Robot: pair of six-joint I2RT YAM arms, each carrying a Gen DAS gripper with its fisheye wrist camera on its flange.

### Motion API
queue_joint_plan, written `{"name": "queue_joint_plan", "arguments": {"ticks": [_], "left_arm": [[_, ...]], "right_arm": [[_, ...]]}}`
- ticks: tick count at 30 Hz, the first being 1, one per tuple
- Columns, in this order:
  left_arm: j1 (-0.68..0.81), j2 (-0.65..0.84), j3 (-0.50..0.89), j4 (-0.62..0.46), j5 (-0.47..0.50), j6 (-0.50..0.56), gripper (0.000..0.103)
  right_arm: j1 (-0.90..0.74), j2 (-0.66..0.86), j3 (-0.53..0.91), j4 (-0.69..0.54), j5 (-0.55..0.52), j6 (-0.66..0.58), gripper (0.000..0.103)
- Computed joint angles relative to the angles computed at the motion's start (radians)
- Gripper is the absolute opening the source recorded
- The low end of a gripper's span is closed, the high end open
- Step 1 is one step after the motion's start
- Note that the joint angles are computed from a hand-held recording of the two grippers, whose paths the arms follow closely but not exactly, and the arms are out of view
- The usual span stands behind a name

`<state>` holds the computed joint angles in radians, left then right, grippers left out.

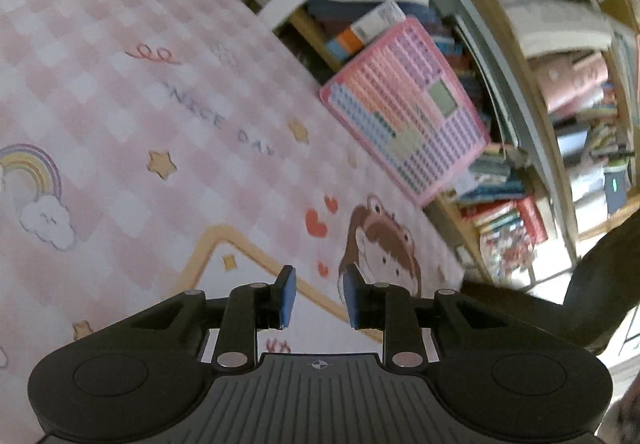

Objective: Fold clothes

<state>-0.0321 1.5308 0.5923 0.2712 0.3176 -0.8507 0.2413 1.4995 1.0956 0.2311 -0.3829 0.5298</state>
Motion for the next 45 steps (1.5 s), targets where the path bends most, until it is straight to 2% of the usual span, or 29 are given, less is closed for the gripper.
{"name": "queue_joint_plan", "arguments": {"ticks": [3,7,10,14,16,17,20,24,27,30,32,35,39,40,41,42,45], "left_arm": [[0.028,0.007,-0.026,0.036,0.007,-0.016,0.027],[0.05,0.017,-0.047,0.042,0.012,-0.007,0.027],[0.064,0.014,-0.049,0.013,0.008,0.035,0.027],[0.071,0.032,-0.024,-0.026,0.002,0.1,0.027],[0.063,0.057,0.011,-0.037,0.009,0.133,0.027],[0.059,0.071,0.031,-0.04,0.013,0.149,0.027],[0.036,0.132,0.114,-0.039,0.028,0.192,0.027],[-0.014,0.268,0.279,-0.07,0.051,0.239,0.027],[-0.057,0.369,0.403,-0.13,0.002,0.257,0.027],[-0.073,0.433,0.484,-0.168,-0.016,0.25,0.027],[-0.072,0.481,0.545,-0.202,0.008,0.3,0.027],[-0.053,0.565,0.642,-0.257,0.058,0.348,0.027],[-0.004,0.667,0.76,-0.33,0.214,0.447,0.026],[0.006,0.688,0.793,-0.365,0.244,0.488,0.023],[0.019,0.701,0.816,-0.394,0.275,0.518,0.013],[0.034,0.703,0.823,-0.409,0.308,0.528,0.009],[0.077,0.709,0.848,-0.464,0.403,0.561,0.01]], "right_arm": [[0.143,0.136,0.094,-0.214,0.02,-0.139,0.01],[0.301,0.463,0.223,-0.463,0.066,-0.16,0.01],[0.378,0.607,0.27,-0.485,0.068,-0.132,0.012],[0.442,0.626,0.288,-0.461,0.107,-0.165,0.021],[0.444,0.625,0.295,-0.457,0.09,-0.159,0.033],[0.444,0.625,0.299,-0.456,0.079,-0.153,0.035],[0.416,0.54,0.202,-0.405,0.04,-0.116,0.04],[0.393,0.411,0.08,-0.364,0.096,-0.067,0.04],[0.39,0.341,0.018,-0.346,0.149,-0.068,0.04],[0.396,0.342,-0.005,-0.321,0.179,-0.043,0.038],[0.414,0.346,-0.009,-0.32,0.217,-0.023,0.037],[0.473,0.36,0.006,-0.336,0.338,0.027,0.036],[0.571,0.4,0.04,-0.34,0.533,0.215,0.036],[0.6,0.424,0.07,-0.356,0.581,0.272,0.036],[0.628,0.453,0.108,-0.379,0.629,0.331,0.036],[0.655,0.484,0.149,-0.406,0.675,0.39,0.036],[0.726,0.558,0.289,-0.553,0.801,0.5,0.036]]}}
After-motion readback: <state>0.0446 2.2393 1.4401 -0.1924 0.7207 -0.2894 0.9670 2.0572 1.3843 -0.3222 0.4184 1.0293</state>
